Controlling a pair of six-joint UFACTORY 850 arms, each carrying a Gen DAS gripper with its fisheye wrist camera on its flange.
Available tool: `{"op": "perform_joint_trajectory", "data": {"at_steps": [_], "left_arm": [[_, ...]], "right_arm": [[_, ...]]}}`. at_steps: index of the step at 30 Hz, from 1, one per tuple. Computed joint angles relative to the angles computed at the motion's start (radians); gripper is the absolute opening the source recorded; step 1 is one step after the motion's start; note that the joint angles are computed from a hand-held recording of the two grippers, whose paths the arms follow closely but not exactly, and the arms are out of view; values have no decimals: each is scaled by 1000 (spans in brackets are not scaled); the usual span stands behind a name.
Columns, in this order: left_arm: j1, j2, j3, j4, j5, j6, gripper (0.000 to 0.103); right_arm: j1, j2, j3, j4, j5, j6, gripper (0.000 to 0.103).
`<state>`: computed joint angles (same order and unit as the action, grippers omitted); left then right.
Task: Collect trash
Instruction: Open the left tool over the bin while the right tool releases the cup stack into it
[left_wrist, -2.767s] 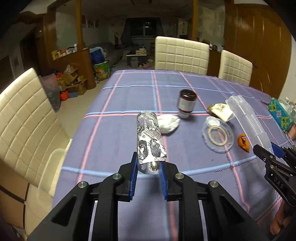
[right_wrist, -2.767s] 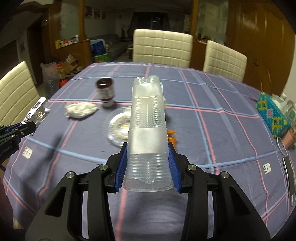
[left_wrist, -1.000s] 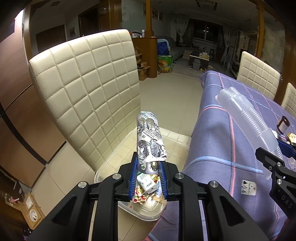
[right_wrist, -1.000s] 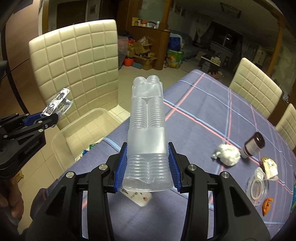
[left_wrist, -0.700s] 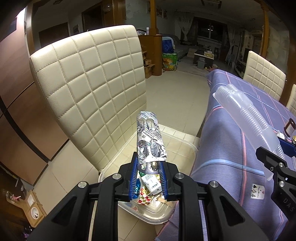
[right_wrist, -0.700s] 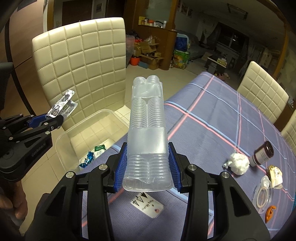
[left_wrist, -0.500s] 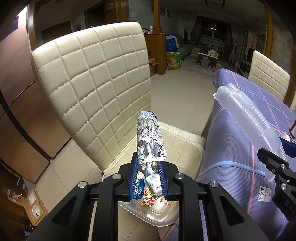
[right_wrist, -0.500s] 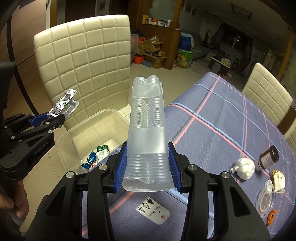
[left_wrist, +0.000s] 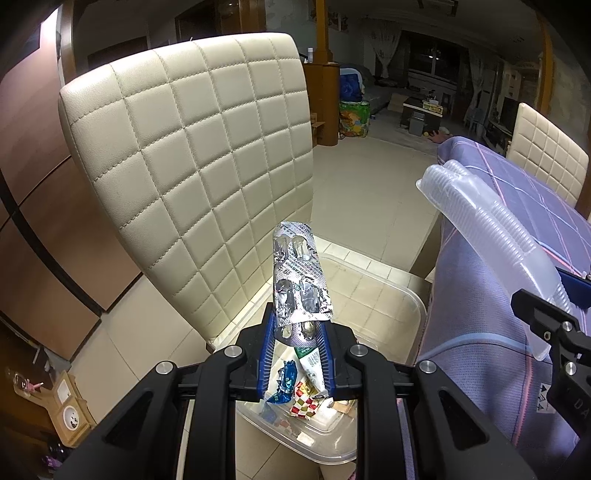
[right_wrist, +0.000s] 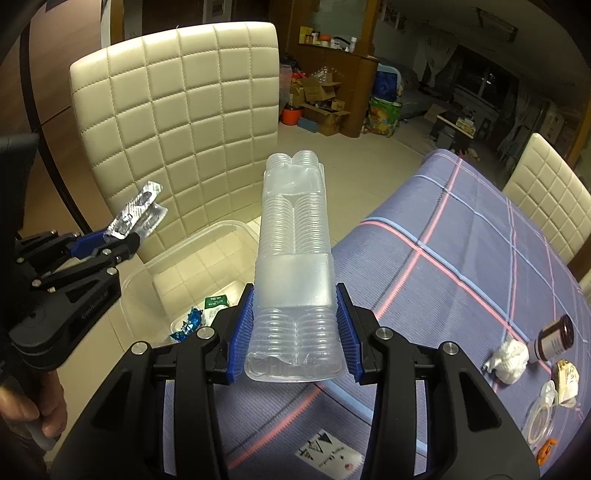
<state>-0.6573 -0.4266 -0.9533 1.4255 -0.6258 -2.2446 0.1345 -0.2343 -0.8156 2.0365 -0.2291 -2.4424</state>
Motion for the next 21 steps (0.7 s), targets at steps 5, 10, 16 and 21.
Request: {"op": "perform_joint_trajectory", "data": {"at_steps": [5, 10, 16, 21], "left_arm": [[12, -10, -4, 7, 10, -7, 21], [23, -16, -8, 15, 19, -8, 21], [35, -35, -27, 15, 40, 5, 21], [41, -44, -36, 26, 54, 7, 21]], "right_arm": [[13, -21, -21, -27, -1, 33, 44], [25, -43, -36, -64, 10, 66, 44], [25, -65, -55, -96, 20, 100, 44], [27, -72, -64, -125, 22, 132, 44]]}}
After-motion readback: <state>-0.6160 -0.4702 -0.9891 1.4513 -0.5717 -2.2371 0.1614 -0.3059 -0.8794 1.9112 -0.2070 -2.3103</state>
